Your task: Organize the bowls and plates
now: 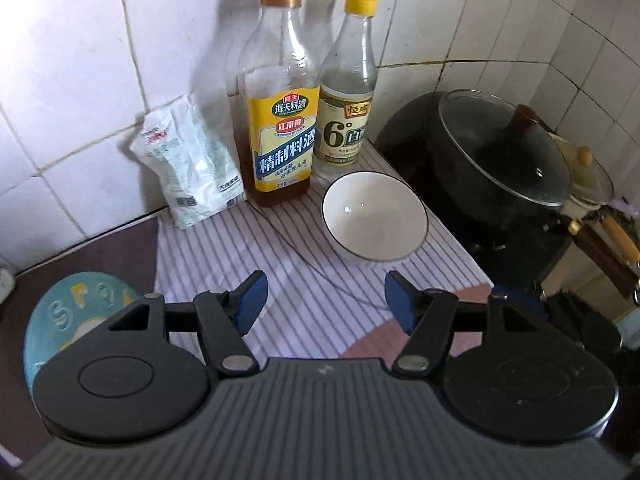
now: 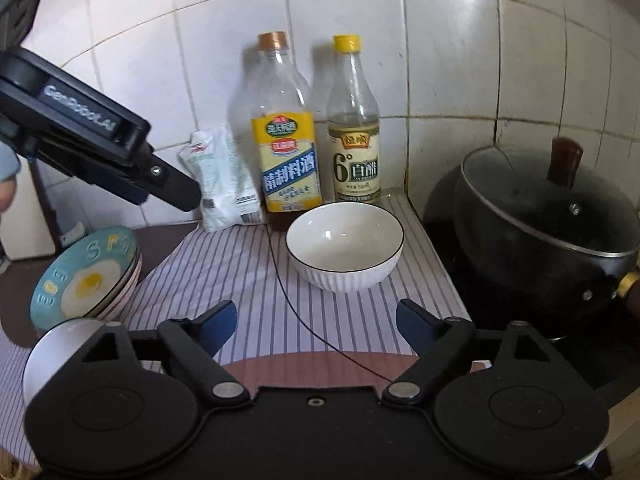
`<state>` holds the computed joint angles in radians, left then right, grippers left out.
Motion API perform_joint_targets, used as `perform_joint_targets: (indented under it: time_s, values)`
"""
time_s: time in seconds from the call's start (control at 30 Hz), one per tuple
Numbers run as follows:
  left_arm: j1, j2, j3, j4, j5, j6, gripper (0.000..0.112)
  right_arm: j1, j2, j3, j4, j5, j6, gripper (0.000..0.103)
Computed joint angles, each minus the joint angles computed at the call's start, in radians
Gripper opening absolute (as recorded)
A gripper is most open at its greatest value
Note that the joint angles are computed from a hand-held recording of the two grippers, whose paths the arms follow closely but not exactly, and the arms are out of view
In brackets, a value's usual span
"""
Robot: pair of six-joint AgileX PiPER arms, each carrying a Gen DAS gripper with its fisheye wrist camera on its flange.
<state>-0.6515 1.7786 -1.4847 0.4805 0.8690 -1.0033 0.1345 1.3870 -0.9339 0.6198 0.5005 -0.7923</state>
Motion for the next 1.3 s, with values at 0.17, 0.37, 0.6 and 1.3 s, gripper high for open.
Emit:
perform_joint_targets:
  time_s: [0.17, 0.37, 0.6, 1.3]
  values:
    - [0.060, 0.077, -0.036, -0.027, -0.052, 0.019, 0.064, 0.020, 0.078, 0.003, 0.067, -0.083, -0.070, 0.092]
    - [0.126, 0.114, -0.020, -0.121, -0.159, 0.065, 0.064, 0.027, 0.159, -0.064, 0.021, -0.040, -0.020, 0.095]
    - [0.207, 0.216, -0.083, -0.235, -0.222, 0.158, 0.064, 0.047, 0.260, -0.133, -0.086, -0.082, 0.114, 0.096]
    - [0.258, 0.464, -0.321, -0.405, -0.188, 0.296, 0.010, 0.094, 0.473, -0.253, 0.017, -0.191, 0.031, 0.098]
